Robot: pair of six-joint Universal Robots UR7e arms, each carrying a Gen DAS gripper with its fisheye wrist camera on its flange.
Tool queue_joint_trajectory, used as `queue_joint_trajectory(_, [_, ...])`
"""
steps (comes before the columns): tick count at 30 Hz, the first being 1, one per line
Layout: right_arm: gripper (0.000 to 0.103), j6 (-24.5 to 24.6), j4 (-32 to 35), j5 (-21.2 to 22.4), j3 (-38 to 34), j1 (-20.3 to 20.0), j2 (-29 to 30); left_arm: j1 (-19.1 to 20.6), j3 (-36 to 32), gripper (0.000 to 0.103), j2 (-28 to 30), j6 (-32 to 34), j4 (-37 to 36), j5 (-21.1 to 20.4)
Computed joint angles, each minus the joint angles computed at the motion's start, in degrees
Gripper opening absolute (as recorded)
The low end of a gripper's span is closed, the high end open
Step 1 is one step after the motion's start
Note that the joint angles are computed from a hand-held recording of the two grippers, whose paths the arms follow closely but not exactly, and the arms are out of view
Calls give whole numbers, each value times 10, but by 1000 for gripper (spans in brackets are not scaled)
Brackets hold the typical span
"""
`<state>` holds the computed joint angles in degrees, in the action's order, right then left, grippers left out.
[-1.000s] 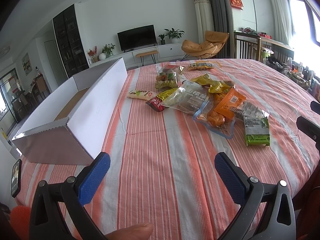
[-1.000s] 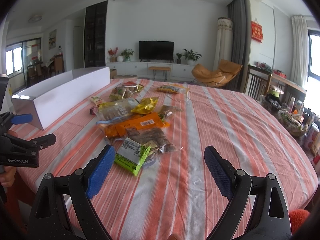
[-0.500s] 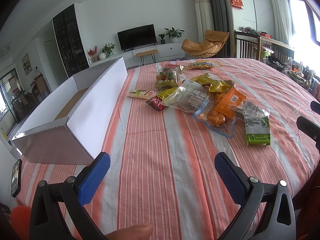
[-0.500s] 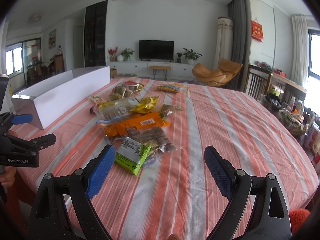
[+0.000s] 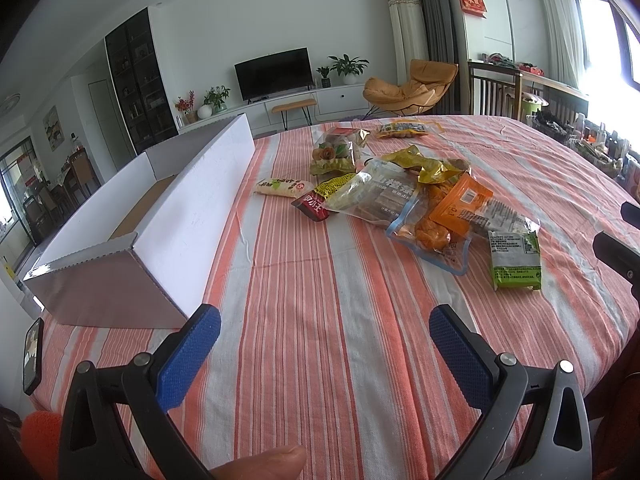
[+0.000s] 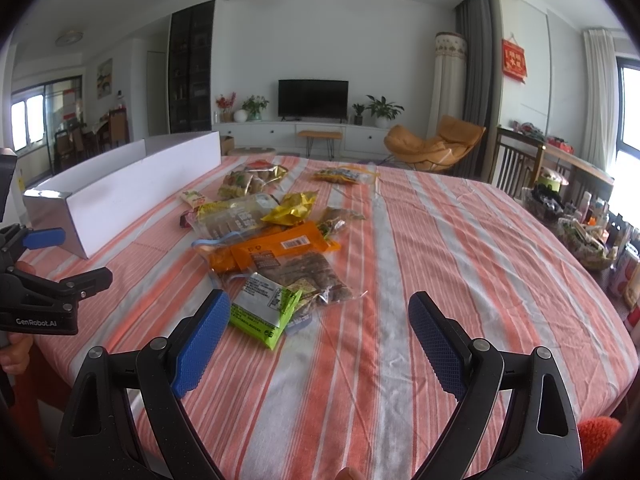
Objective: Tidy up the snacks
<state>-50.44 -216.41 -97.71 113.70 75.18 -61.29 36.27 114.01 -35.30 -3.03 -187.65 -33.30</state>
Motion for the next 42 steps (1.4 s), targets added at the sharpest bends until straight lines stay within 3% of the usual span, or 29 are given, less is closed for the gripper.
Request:
queue_joint_trajectory(16, [93,1,2,-1,1,0,-1,1,4,103,-1,-3,3,-1])
queue_joint_trajectory(22, [93,22,-1,-1,11,-7,-5,9,2,103,-12,-37,62,-14])
queue_joint_trajectory(27, [93,69,25,-31,13,-10,-14,24,-5,103,-22,-76,139,-30])
queue_joint_trajectory(34, [93,103,132,-69,12,-4,-28,33,-10,103,-31,-118,221,-39])
queue_joint_trajectory(38, [93,132,267,-94,-22,13,-35,37,-12,103,-35,-133,244,-46])
queue_joint_trajectory(42, [93,208,407,-165,-100,44,-5,35,-9,103,-37,-130,243,-42])
